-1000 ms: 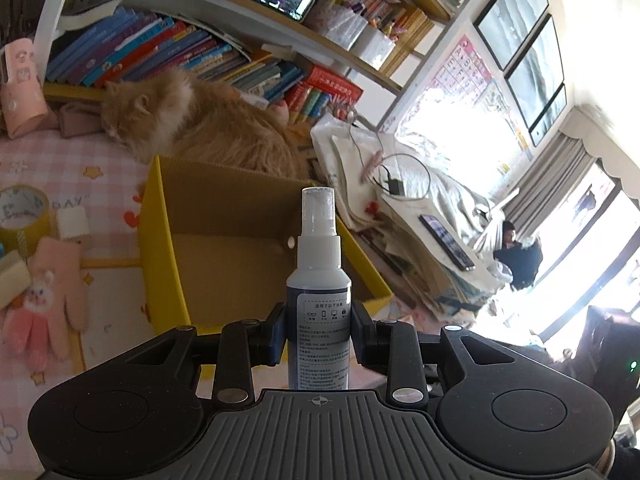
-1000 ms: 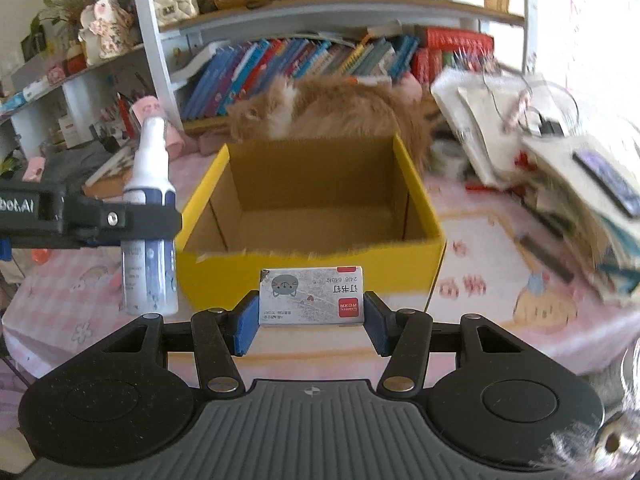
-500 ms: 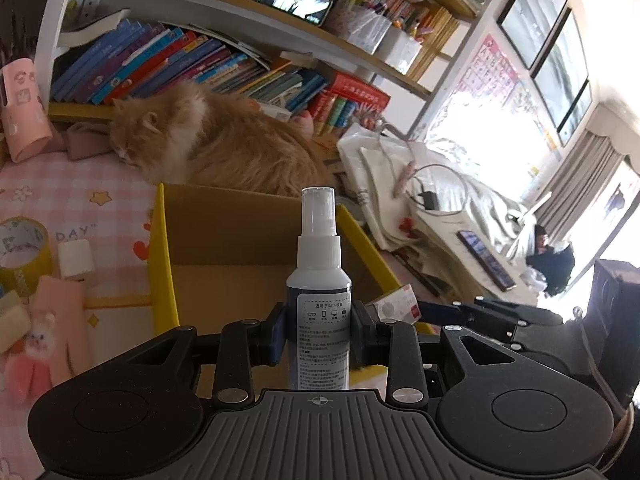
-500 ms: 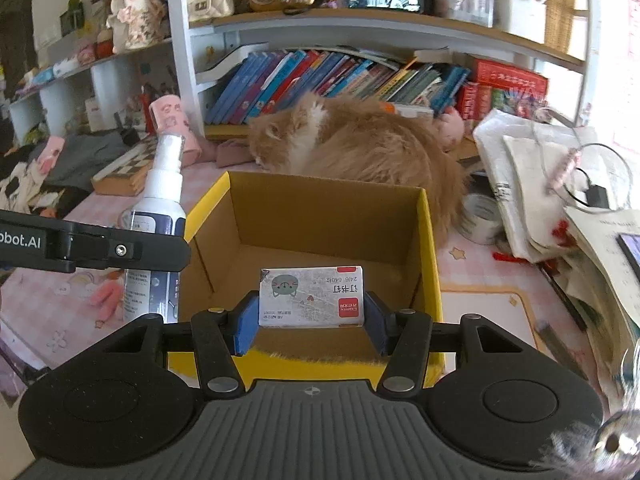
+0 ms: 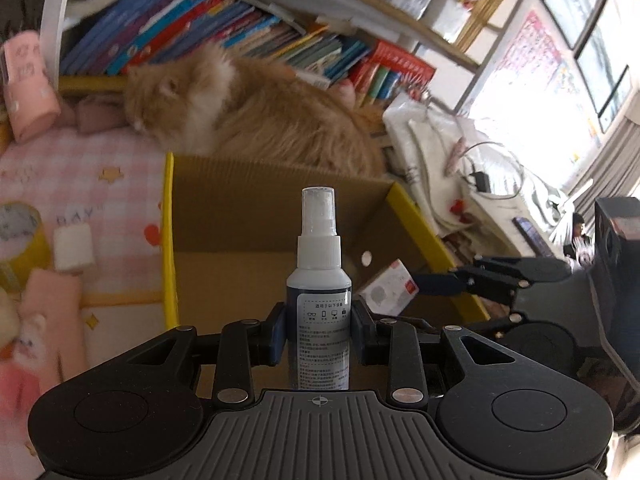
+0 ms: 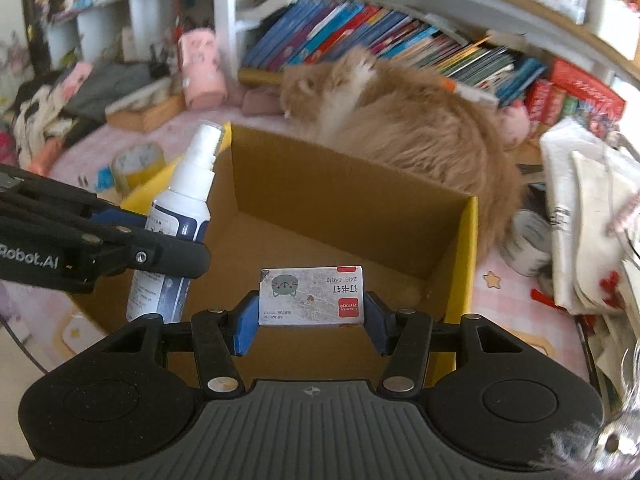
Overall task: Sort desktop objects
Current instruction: 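Lower the card into the box and open the right tool while the left lowers the bottle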
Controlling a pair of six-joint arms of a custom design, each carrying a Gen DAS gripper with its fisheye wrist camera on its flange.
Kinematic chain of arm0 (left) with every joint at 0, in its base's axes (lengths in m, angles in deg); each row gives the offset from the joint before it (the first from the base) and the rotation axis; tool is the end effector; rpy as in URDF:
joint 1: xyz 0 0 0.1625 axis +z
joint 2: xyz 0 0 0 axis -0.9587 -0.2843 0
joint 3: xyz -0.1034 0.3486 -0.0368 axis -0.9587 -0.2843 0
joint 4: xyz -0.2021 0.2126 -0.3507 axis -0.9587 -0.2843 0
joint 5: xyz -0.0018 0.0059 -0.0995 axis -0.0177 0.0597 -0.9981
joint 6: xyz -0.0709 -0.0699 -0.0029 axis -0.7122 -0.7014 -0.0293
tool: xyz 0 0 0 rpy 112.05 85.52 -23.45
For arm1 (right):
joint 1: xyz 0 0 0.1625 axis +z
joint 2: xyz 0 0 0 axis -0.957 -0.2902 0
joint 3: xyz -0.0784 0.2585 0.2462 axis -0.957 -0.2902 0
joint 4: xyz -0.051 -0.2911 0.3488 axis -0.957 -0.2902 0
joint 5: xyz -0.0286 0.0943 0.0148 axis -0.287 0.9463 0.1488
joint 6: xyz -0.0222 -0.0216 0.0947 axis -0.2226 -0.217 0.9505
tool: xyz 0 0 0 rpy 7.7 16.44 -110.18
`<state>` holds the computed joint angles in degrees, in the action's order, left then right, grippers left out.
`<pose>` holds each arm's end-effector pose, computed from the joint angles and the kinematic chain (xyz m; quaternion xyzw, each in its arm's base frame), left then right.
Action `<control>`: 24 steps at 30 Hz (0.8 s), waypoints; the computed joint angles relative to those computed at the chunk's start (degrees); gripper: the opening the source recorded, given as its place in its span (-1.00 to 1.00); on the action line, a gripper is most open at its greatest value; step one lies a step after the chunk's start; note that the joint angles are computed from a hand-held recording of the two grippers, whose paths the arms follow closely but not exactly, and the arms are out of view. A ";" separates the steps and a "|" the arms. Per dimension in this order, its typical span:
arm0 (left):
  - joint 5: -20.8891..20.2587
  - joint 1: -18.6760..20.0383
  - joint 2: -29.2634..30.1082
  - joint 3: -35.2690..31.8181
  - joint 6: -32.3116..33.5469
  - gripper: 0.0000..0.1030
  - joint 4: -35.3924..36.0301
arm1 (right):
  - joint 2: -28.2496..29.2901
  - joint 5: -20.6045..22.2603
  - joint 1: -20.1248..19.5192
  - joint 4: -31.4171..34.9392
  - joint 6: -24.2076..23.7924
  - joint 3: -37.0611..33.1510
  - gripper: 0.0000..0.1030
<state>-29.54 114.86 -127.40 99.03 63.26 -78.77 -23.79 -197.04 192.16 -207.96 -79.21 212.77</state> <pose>-0.1227 -0.3568 0.2458 0.1895 0.9269 -0.2965 0.1306 0.3024 -0.3822 0.0831 0.3714 -0.8565 0.2349 0.2706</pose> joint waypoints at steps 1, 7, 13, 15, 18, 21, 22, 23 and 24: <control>0.07 0.34 0.85 -0.05 0.28 -0.40 -0.37 | 0.46 0.15 -0.47 1.08 -0.58 -0.65 -0.01; 1.96 -0.16 5.27 -0.73 1.12 -0.40 0.09 | 3.26 0.04 -2.77 8.05 -3.86 -4.54 -0.01; 3.24 -0.25 7.41 -1.52 2.92 -0.40 1.22 | 3.73 -1.01 -3.30 15.59 -4.39 -7.04 -0.01; 3.69 -0.39 7.88 -1.68 3.39 -0.40 1.79 | 3.92 -1.71 -3.24 18.98 -3.57 -8.06 -0.01; 4.62 -0.95 7.78 -1.37 4.08 -0.40 2.56 | 4.53 -3.47 -2.75 21.26 -3.25 -8.78 -0.01; 5.24 -1.33 7.61 -1.06 4.56 -0.40 2.71 | 4.96 -4.80 -2.24 20.83 -4.46 -8.62 -0.01; 5.42 -1.40 7.51 -0.94 4.56 -0.40 2.63 | 4.98 -4.98 -2.18 20.66 -4.76 -8.52 -0.01; 5.69 -1.60 7.29 -0.73 4.42 -0.40 2.46 | 4.92 -5.05 -2.19 20.71 -4.81 -8.51 -0.01; 6.13 -1.95 6.89 -0.37 4.07 -0.40 2.26 | 4.78 -4.98 -2.23 20.62 -4.80 -8.39 -0.01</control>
